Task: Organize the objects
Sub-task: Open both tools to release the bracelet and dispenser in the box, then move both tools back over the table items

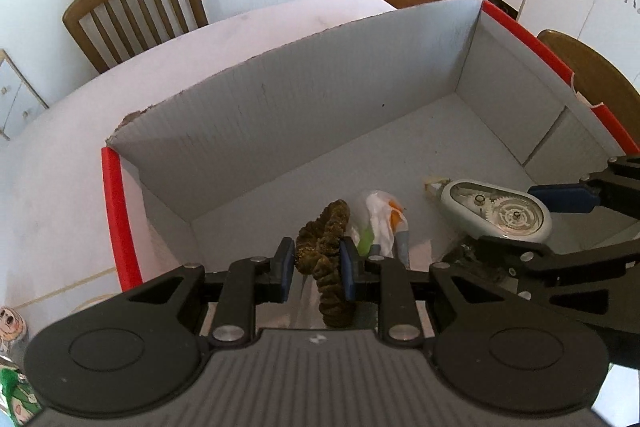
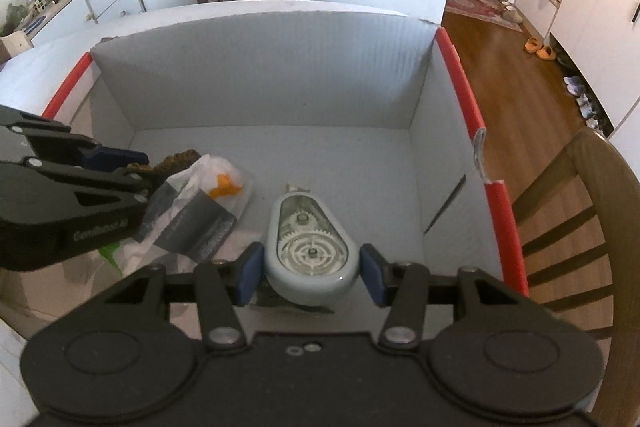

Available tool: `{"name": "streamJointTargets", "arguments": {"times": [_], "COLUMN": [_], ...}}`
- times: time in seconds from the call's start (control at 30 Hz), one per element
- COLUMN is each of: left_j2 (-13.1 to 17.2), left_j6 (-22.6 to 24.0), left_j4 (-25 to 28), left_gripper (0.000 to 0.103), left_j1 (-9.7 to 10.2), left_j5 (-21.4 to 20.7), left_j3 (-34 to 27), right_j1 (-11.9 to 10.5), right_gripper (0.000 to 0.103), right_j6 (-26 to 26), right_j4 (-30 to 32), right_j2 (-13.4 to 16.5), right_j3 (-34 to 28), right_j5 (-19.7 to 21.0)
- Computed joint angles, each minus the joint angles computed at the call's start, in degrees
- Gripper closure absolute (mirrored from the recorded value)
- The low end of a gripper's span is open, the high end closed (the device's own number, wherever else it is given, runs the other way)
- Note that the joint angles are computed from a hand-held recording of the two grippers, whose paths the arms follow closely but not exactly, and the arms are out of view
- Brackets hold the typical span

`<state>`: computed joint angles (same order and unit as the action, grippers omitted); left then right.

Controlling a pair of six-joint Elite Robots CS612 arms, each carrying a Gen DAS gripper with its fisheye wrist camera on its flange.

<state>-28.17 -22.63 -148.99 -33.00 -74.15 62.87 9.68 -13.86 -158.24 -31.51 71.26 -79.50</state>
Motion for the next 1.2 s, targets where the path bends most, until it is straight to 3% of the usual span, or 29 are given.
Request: {"name": "streamJointTargets", "arguments": {"times": [0.1,0.2,0.23,0.33,0.53,1.03,1.2], "left_j2": [-0.16,-0.48,-0.62,-1.21,-2.8,-9.08,-11.35], "left_j6": [-0.25,-0.19,0.07,1.32,0.48,0.6,0.76], "left_j4": [0.04,-0.22,-0.7,-3.12,-6.26,-18.94,-23.51], "left_gripper": [0.077,0.066,0.054,0.046,0.04,0.04,0.033], "left_j1": [0.06,-0.04,-0.1,-0.29,-0.39,-1.09,-1.16], "left_j5": [-0.39,-0.31,-0.33,-0.72,-0.86,-0.25,-0.03], "left_j3": [0.18,0.56,0.86,2.16,4.91,15.14,19.24], "right_j1": [-0.17,-0.33,-0.41,-0.61,-0.95,-1.01,-0.62], "right_gripper": [0.051,0.046,0.043,0.04,0.039,0.032,0.028], "right_j6": [-0.18,0.28,0.44,0.48,0.86,4.75,6.61], "right_j4": [-0.31,-1.22,-1.65,-2.5,-4.13,-12.97,-16.05], "right_j2": [-0.16,-0.44,-0.61,-1.25,-2.65,-7.07,-8.57], "right_j3": [0.23,0.72,1.0,1.84,3.63,10.36,12.75], "right_j5": [0.5,1.45,1.87,2.99,4.39,6.59,6.23]}}
